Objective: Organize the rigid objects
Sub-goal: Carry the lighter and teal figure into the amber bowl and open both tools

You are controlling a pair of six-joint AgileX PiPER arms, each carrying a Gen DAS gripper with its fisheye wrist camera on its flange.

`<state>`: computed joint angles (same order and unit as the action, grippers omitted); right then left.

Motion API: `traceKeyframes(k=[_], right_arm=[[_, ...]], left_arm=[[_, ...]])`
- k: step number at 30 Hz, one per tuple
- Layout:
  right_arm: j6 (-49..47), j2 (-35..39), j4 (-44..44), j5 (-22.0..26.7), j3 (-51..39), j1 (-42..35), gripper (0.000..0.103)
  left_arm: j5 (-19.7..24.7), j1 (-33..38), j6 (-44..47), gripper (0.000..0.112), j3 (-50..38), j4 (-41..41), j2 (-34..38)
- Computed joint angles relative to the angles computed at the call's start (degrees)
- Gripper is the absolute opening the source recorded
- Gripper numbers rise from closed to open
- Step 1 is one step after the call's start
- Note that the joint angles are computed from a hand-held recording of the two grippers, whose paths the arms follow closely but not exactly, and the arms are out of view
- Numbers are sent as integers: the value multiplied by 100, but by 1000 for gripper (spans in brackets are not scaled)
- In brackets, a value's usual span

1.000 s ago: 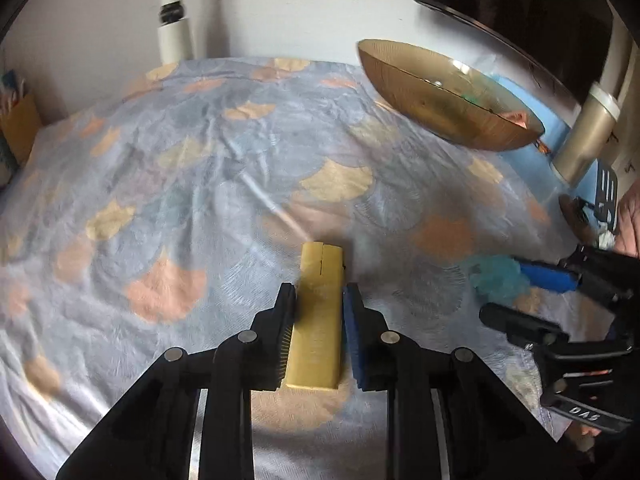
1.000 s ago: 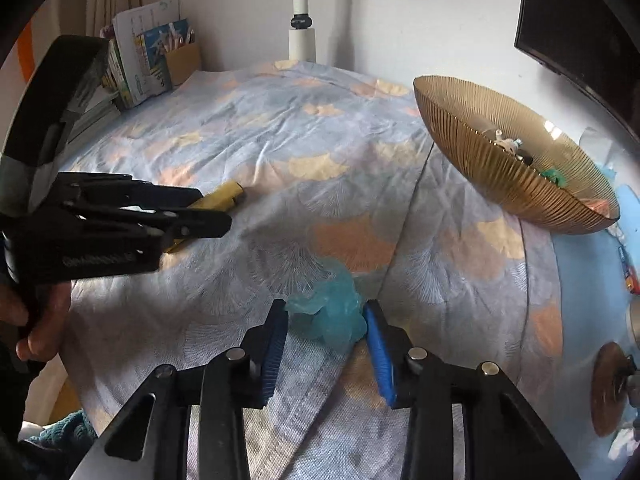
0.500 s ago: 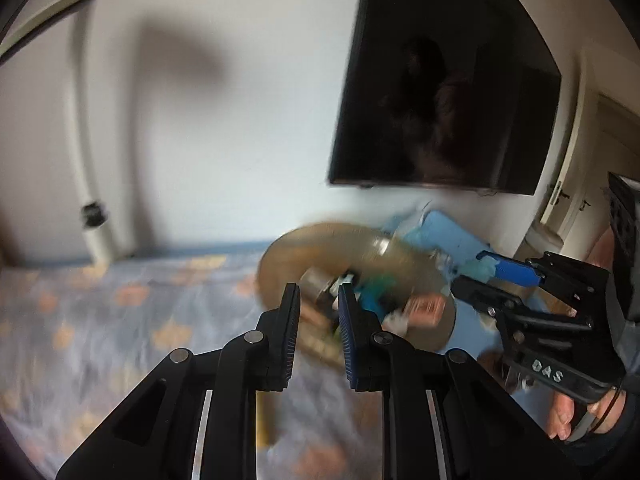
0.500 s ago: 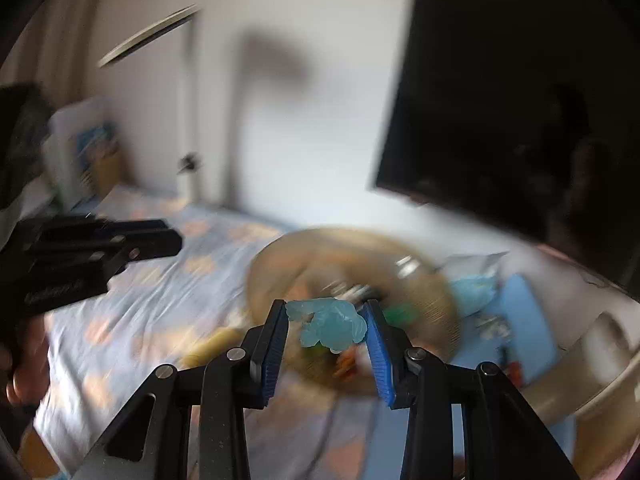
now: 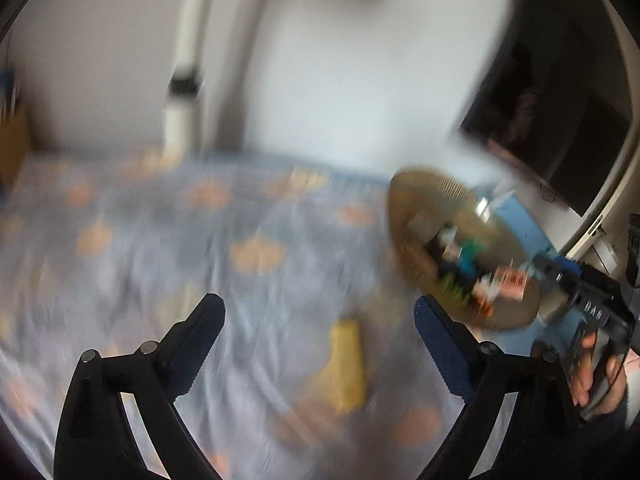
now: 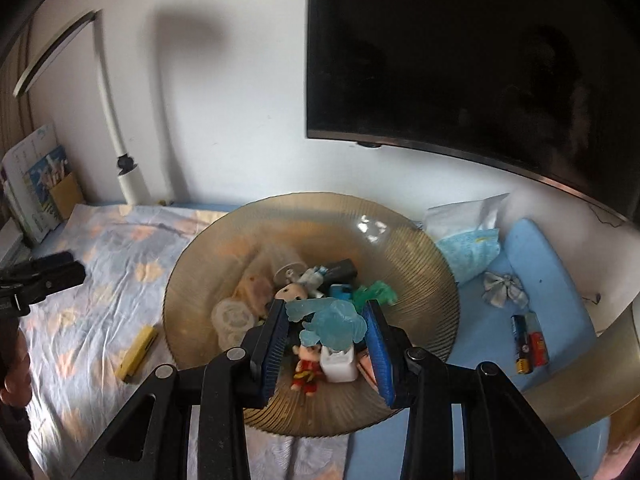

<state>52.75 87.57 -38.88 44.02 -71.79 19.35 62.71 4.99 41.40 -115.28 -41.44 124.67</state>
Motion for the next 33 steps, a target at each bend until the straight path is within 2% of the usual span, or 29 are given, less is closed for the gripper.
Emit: traceKeyframes(k=[2,3,5,6,7,8,9,12,14,16,20,22,27,32,33], right_arm=[[117,4,-148,-33,84,113,37],[155,17,-158,-51,107,154,37],[191,20,-101,-104,134,205,37],[187,28,-65,-116,136,225,37],[191,37,-59,-88,126,254,37],[209,47,-75,-66,119,284,37],[215,37,-74,-41,124,320,37],[234,-34,-101,34,161,419,37],[290,-82,-168,83,214,465,37],[344,-162,-230,114,271,477,37],[333,-388,-340,233,219,373,37],[275,-488,-358,265,67,260,37],[89,-295,-323,387,-387,-29,37],[-909,168,816,114,-604,-713,37],[-1016,202,946,43,-574,-792,37]], left_arm=[[409,29,-74,94,-78,83,198],[408,-4,80,94,111,54,172],[-56,-232,413,94,829,116,-133],[-298,-384,456,82,1071,282,-243],[-522,-597,408,56,1229,561,-317],[-732,-847,266,44,1368,971,-404],[-933,-1061,82,35,1434,1332,-401],[-1660,-1287,100,21,1977,1627,-643],[-1710,-1255,118,21,2042,1503,-766],[-1744,-1133,538,19,2143,938,-1036],[-1475,-1132,805,19,1788,221,-1458],[-1195,-1283,769,19,1234,-43,-1371],[-880,-1822,217,19,67,198,-656],[-662,-2015,-155,21,-460,156,-31],[-727,-2026,-178,31,-456,148,9]])
